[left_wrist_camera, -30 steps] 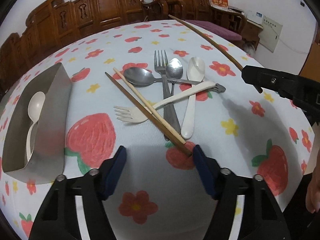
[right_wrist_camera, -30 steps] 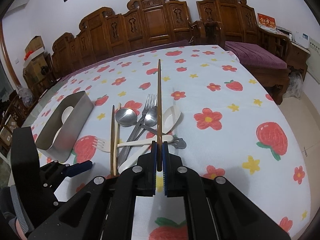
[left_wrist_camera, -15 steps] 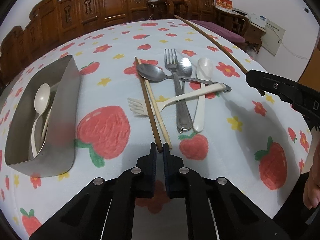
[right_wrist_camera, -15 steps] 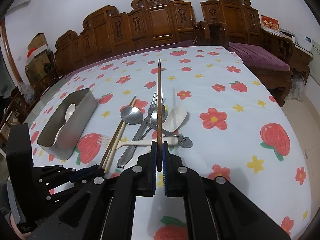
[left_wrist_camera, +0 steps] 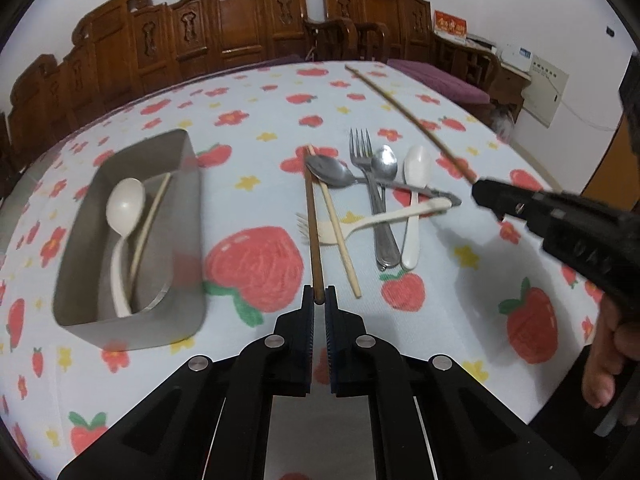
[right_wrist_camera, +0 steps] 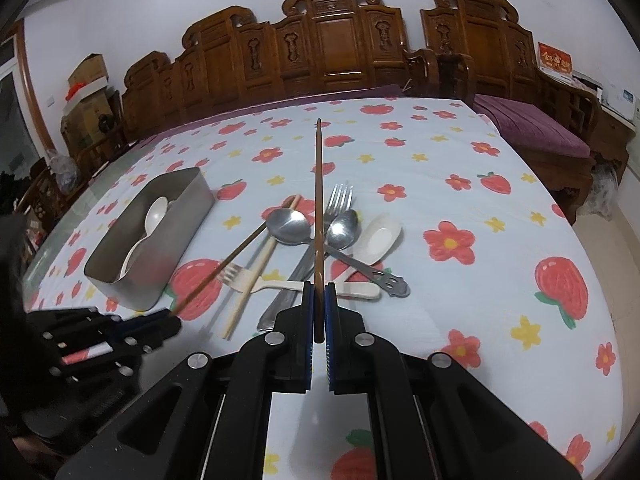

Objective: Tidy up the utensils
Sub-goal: 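Grasp another wooden chopstick with the left tool while the right tool holds its chopstick, then drop the chopstick into the tray with the left tool while the right tool carries its chopstick over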

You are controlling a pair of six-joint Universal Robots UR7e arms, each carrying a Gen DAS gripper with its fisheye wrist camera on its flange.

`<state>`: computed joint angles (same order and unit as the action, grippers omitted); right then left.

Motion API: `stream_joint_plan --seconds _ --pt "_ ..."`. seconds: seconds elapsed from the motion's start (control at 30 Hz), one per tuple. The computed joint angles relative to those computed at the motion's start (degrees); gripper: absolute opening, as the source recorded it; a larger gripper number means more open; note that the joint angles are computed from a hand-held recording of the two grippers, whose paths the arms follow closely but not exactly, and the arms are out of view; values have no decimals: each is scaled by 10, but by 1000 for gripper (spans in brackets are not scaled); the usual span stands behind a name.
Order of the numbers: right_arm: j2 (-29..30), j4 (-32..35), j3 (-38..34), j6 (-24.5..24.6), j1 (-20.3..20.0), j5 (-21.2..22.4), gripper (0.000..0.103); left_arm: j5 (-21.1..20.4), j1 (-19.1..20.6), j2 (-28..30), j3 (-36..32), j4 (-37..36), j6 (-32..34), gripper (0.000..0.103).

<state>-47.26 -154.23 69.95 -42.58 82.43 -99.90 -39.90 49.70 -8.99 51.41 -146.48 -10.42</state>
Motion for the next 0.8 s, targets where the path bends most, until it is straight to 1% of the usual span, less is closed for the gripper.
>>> stream_joint_plan --seconds 0.2,0.4,0.8 --pt "-4 -4 14 -14 4 1 6 5 -9 -32 46 -43 11 4" --pt "-9 -3 26 -23 8 7 6 13 -15 -56 74 -76 20 4" --pt "-24 -3 54 -38 19 26 6 43 -13 -108 128 -101 8 4"
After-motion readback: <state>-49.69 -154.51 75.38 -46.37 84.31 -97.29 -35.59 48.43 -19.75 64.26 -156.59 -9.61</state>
